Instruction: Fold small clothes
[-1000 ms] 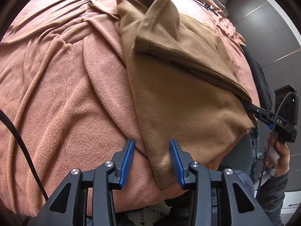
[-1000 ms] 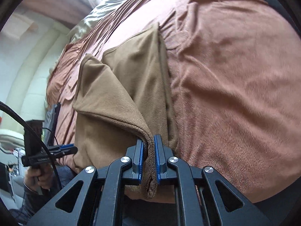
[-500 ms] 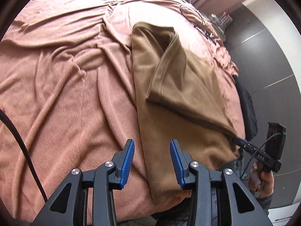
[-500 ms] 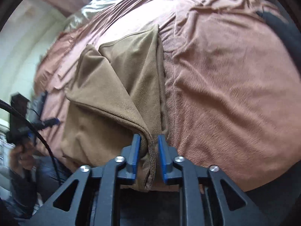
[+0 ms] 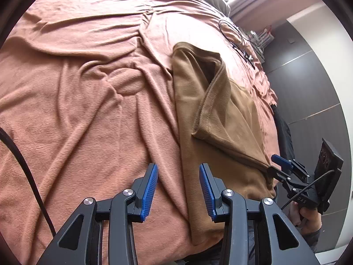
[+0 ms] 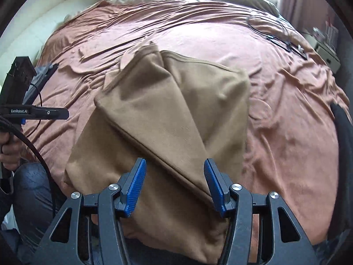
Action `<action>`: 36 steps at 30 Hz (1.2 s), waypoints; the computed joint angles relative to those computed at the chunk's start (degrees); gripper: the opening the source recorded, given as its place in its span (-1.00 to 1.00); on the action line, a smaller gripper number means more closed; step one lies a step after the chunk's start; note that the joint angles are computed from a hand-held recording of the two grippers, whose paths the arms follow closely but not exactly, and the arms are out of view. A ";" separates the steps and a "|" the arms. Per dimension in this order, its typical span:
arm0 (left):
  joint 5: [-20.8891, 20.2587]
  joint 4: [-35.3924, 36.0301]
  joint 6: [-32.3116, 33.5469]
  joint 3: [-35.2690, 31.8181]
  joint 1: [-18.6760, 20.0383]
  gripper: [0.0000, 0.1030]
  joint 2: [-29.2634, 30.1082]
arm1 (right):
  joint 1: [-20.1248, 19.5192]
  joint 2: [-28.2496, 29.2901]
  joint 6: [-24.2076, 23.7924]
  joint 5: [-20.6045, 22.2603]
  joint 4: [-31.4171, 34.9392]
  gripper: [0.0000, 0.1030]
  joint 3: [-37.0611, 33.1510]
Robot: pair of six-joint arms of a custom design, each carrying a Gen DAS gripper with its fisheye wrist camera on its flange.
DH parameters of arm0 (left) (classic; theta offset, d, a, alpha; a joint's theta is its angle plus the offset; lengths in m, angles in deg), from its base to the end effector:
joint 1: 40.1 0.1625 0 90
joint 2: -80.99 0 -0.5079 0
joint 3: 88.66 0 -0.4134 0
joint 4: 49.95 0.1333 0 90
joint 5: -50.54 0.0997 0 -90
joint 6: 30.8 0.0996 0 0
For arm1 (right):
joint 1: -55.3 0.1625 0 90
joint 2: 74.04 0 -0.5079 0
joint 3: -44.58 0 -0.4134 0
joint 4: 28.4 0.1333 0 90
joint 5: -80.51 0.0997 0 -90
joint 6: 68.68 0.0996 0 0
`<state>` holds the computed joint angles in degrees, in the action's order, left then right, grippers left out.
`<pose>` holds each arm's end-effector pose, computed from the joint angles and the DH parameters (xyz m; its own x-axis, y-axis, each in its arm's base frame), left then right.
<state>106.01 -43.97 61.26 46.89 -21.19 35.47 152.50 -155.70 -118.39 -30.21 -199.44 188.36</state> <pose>-0.1730 -0.2599 0.0403 -0.9478 -0.2934 -0.1249 -0.1769 0.8097 -0.5596 0.1464 -0.3761 0.2438 -0.5189 -0.7181 0.4638 -0.7955 0.6043 0.0456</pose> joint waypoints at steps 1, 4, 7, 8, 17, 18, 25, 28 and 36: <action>-0.12 -0.32 -0.70 0.69 -0.31 -0.21 -0.30 | 0.53 1.59 -0.44 -0.63 -1.29 0.02 -0.06; -0.06 -1.25 -1.93 2.24 -0.76 -0.21 -1.03 | 3.40 5.54 -1.13 -2.81 -4.20 0.02 -0.23; -0.01 -1.73 -3.22 3.77 -1.39 -0.21 -1.73 | 5.66 8.58 -2.01 -4.28 -6.09 0.02 -0.29; -0.06 -2.07 -3.67 4.21 -1.54 -0.21 -1.85 | 6.21 9.82 -2.11 -4.60 -6.67 0.02 -0.48; 0.18 -3.85 -9.65 8.46 -4.35 -0.21 -2.46 | 9.47 19.79 -3.74 -8.72 -11.93 -0.10 -2.24; 0.16 -3.99 -10.42 8.85 -4.73 -0.21 -2.37 | 9.58 21.01 -3.83 -9.52 -12.71 -0.10 -2.45; 0.80 -4.92 -11.87 9.73 -5.00 -0.21 -1.87 | 10.58 29.02 -9.65 -14.78 -24.70 -0.10 -1.62; 0.91 -4.85 -10.51 9.07 -3.99 -0.21 -2.11 | 10.83 30.62 -11.57 -15.21 -27.55 -0.39 -1.46; 1.58 -1.68 -4.52 4.85 -0.60 -0.21 -2.10 | 8.44 23.91 -6.43 -7.69 -22.67 -0.88 -3.20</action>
<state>107.59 -45.65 56.74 51.74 -21.79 33.37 160.95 -131.79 -124.81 -37.90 -222.11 185.15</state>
